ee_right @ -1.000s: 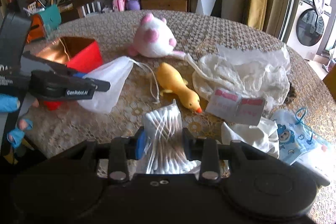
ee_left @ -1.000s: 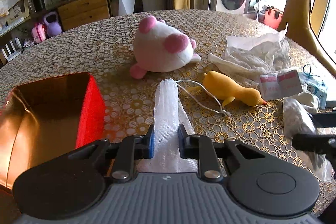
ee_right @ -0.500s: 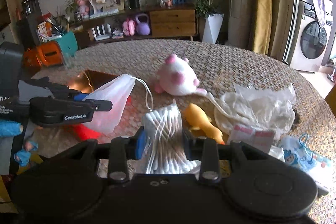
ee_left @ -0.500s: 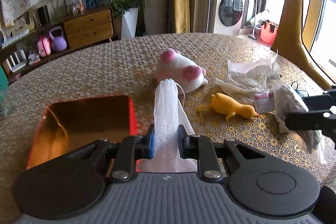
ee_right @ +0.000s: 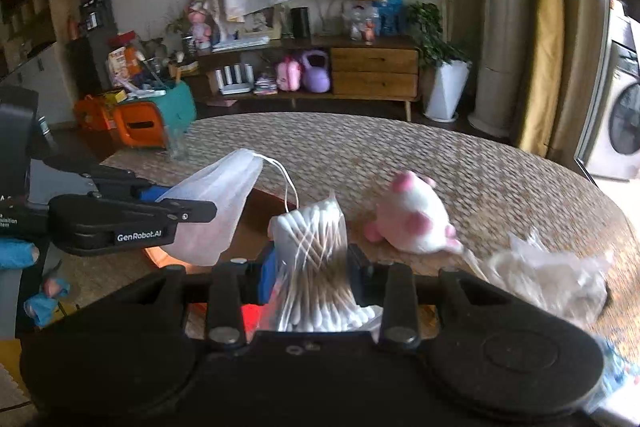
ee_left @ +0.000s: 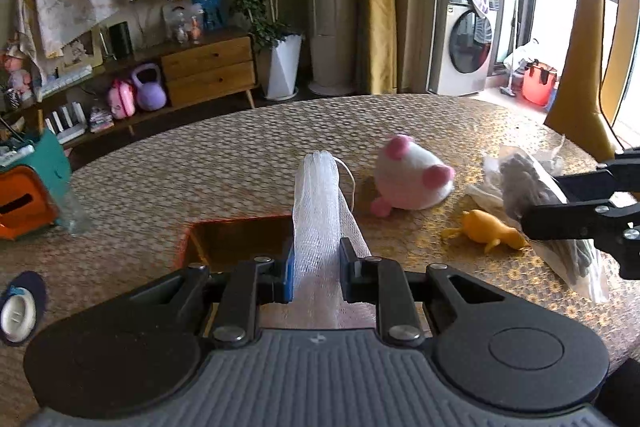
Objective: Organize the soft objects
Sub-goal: 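Carry the mesh bag and swabs into the red tin box while both grippers open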
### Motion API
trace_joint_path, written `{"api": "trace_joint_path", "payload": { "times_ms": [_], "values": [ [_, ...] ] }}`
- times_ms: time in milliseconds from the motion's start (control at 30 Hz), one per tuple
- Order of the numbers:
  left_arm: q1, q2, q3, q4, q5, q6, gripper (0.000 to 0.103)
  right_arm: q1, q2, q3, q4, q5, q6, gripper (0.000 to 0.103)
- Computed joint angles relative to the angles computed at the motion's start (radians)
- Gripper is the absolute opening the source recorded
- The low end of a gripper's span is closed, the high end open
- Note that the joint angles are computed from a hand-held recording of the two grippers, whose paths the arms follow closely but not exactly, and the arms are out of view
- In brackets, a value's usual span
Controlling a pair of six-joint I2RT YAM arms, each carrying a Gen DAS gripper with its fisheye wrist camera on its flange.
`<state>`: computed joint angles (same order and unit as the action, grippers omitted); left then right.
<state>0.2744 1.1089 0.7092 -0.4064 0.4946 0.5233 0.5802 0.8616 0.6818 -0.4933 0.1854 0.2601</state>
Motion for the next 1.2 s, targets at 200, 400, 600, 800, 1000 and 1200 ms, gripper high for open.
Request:
{"api": "trace_joint_path", "payload": {
  "times_ms": [200,400,600,800,1000,1200],
  "values": [
    [0.083,0.077,0.062,-0.015,0.014,0.066,0.021,0.079,0.158,0.072,0.075,0.025,0.020,0.035],
    [0.124,0.182,0.114,-0.002,-0.010,0.114,0.021,0.109,0.317,0.136,0.148,0.017,0.031,0.035],
    [0.133,0.302,0.159,0.040,-0.058,0.126,0.021,0.137,0.481,0.192,0.219,0.016,0.019,0.035],
    [0.113,0.435,0.214,0.082,-0.089,0.088,0.021,0.141,0.640,0.242,0.275,0.002,0.007,0.035],
    [0.074,0.552,0.252,0.136,-0.113,0.039,0.021,0.139,0.763,0.281,0.303,-0.009,-0.009,0.035],
    [0.025,0.635,0.280,0.178,-0.160,0.007,0.021,0.131,0.852,0.322,0.311,-0.020,-0.024,0.035]
  ]
}}
